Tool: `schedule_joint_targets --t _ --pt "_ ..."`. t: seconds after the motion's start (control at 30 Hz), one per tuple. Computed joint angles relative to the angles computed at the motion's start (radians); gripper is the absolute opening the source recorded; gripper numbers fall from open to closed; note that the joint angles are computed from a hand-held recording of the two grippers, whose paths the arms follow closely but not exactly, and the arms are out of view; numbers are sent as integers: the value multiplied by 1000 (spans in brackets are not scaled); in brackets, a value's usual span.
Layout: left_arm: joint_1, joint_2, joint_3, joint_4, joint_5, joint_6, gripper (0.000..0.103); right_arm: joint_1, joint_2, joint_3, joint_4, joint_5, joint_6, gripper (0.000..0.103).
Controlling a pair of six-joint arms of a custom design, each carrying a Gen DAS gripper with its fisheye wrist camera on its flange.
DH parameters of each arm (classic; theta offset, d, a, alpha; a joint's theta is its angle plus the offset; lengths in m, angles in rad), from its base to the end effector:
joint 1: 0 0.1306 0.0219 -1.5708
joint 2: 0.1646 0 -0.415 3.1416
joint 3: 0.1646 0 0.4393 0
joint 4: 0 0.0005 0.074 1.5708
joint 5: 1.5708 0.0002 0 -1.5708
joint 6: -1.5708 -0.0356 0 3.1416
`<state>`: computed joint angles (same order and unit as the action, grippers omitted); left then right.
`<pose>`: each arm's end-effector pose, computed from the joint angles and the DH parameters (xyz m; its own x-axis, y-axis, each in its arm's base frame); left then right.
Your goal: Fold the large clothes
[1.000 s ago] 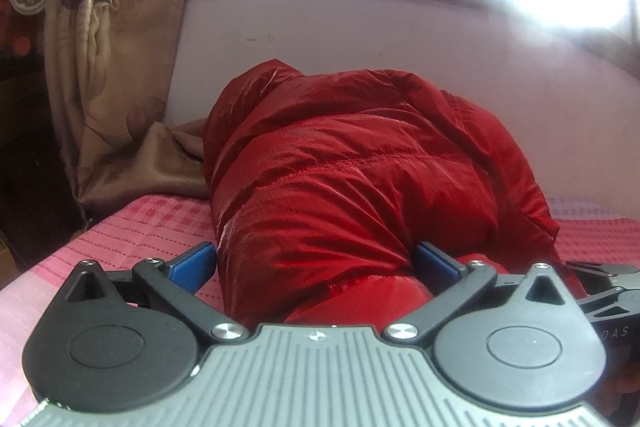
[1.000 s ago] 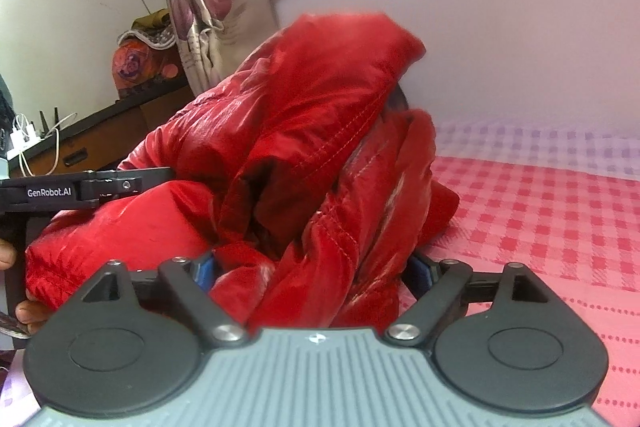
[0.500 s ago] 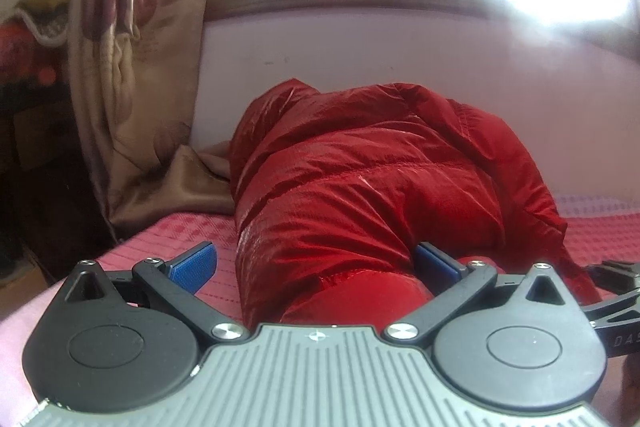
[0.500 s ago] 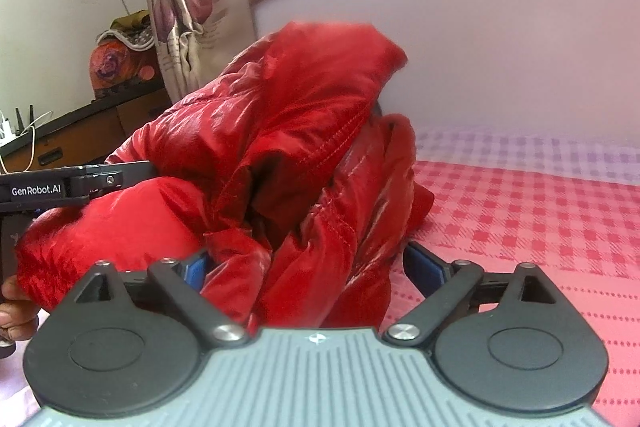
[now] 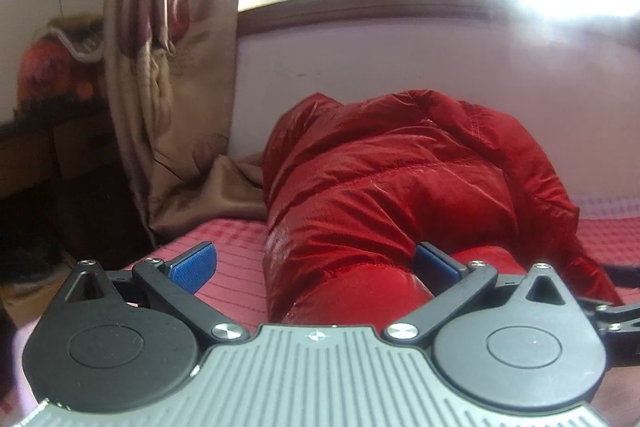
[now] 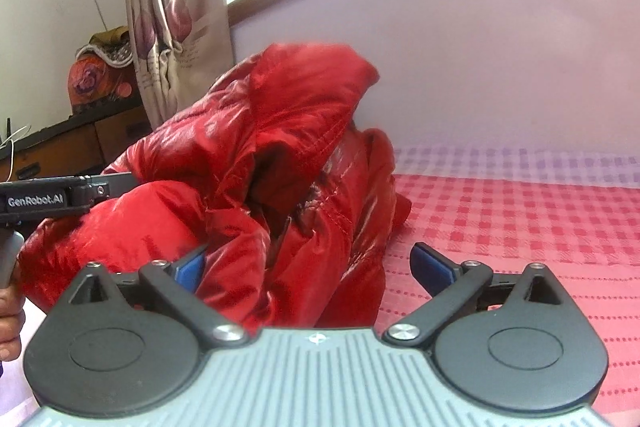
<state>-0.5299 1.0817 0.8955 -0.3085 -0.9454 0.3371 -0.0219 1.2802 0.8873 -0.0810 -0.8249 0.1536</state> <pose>0.3635 -0.1801 0.3974 -0.2808 -0.0599 -0.9579 -0.4373 0.8964 0.0721 0.4633 0.0155 0.3291 -0.3532 -0.0961 -0.9306 -0.7008 0.6862 0.1951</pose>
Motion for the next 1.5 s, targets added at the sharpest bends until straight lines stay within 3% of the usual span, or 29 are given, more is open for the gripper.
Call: schedule_joint_targets --t 0.13,0.33,0.43,0.67,0.8,1.0,1.2,1.5 --pt "-39 -5 -11 27 -81 -19 103 -13 -52 -53 105 1 -30 101" --pt "-46 -31 -18 -9 -66 47 103 -31 -131 -116 185 -9 -71 101" --pt "-63 -47 -29 -7 -98 55 103 -35 -164 -139 218 -19 -114 101" --pt "-124 -63 -46 28 -196 -11 103 -30 -217 -172 214 -31 -88 102" --pt "-161 -66 -28 -47 -215 43 103 -42 -240 -183 226 -49 -112 102" --pt "-195 -55 1 -124 -244 59 103 -49 -274 -208 215 -60 -74 102" --pt "-231 -73 11 -156 -201 104 103 -79 -304 -233 236 -90 -83 103" --pt "-270 -64 41 -213 -215 163 103 -109 -311 -237 207 -90 -74 103"
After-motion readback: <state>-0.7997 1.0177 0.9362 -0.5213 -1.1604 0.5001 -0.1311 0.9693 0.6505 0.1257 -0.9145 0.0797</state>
